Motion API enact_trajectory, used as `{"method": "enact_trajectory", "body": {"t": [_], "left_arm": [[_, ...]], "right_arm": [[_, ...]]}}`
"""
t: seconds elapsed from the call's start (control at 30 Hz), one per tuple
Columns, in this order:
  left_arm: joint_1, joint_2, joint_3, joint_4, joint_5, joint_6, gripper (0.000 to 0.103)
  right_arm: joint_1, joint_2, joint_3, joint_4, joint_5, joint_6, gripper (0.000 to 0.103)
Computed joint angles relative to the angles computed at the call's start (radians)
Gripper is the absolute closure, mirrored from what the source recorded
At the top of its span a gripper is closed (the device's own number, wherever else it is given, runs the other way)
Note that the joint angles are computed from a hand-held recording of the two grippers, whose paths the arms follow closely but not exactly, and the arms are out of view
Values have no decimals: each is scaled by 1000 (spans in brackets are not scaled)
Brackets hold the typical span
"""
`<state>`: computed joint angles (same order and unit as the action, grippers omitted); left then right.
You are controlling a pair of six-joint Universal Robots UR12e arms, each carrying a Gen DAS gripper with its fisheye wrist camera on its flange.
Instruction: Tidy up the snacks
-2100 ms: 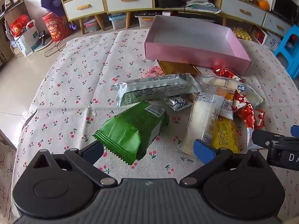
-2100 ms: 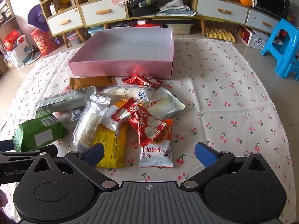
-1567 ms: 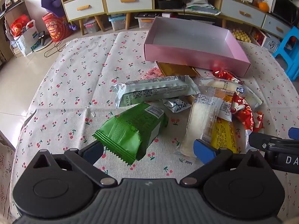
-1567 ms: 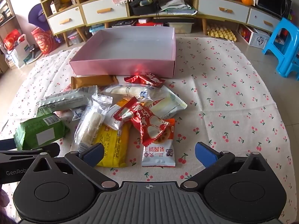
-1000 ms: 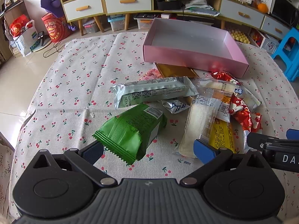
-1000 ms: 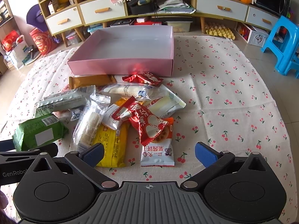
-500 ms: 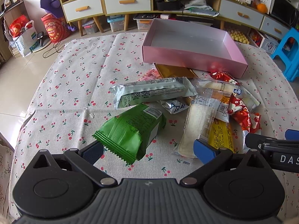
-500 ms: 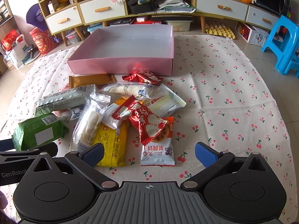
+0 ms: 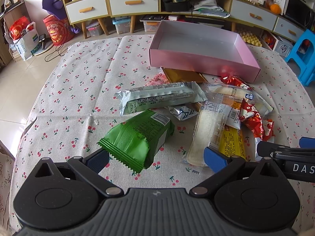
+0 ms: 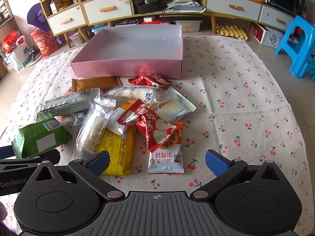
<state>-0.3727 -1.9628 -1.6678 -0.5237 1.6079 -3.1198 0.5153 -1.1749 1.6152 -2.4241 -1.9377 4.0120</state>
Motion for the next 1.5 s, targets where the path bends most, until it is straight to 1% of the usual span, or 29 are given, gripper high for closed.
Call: {"method": "enact_trajectory", "body": {"t": [0.67,1.1,1.23,1.4,1.5], "left_arm": [[0,0,-2,3,0,0,0],[-1,-3,9,-5,-10,11,0],[5,0,3,-1,-17,19,0],[18,-1,4,10,-52,17,0],[24,-5,8,21,-54,16,0]], "right_arm": [[-1,0,1,4,6,3,0],[-5,0,-8,28,21,4,0],[-10,-4,-7,22,30,15,0],[-21,-15,2,-5,45,25,0],[-32,-22,6,-32,72,14,0]]}}
